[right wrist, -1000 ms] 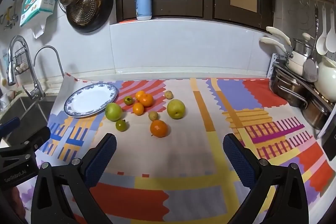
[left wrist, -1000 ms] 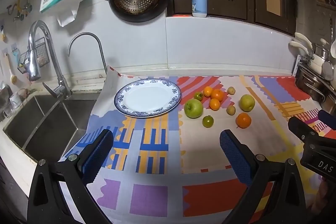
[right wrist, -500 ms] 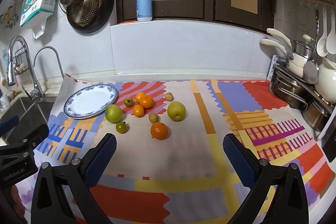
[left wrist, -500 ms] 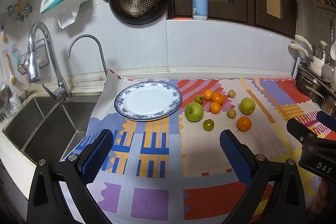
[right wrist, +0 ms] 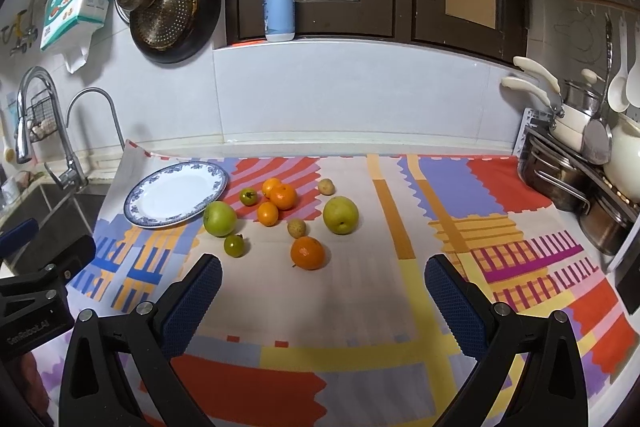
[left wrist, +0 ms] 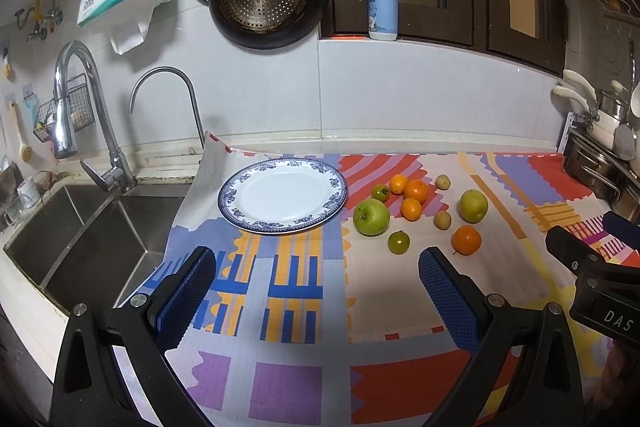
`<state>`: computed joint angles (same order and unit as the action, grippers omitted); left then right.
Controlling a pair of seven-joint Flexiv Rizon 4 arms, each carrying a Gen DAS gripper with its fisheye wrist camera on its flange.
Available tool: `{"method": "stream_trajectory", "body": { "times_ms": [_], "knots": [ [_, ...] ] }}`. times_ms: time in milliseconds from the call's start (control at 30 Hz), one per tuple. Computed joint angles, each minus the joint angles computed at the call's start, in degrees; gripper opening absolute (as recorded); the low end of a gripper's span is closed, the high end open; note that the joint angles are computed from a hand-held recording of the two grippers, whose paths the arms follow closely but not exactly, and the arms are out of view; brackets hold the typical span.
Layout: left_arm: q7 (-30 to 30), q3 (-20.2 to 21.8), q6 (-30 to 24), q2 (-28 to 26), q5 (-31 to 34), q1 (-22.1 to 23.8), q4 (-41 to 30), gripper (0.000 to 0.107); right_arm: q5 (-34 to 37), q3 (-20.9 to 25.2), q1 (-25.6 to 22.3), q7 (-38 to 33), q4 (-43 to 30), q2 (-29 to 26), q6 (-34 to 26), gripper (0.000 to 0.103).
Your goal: Organize fruits
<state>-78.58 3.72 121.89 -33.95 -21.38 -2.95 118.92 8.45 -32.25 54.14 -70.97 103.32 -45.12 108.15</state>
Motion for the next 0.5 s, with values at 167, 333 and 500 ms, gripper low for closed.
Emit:
{"method": "stream_trajectory", "body": {
  "times_ms": [167, 333, 500],
  "knots": [
    [-0.3, -0.2, 0.3, 0.0, 0.6, 0.4, 0.0, 0.103, -0.2, 0.4, -0.4, -0.2, -0.2, 0.0, 0.2, 0.102],
    [-0.3, -0.1, 0.3, 0.0, 0.6, 0.4, -0.1, 0.103, 0.3, 0.5, -0.3, -0.5, -0.2, -0.1, 0.6, 0.102],
    [-0.3, -0.2, 0.2, 0.1, 0.8, 0.4, -0.1, 0.103, 0.5, 0.6, -0.3, -0.7, -0.4, -0.1, 0.5, 0.102]
  ]
}}
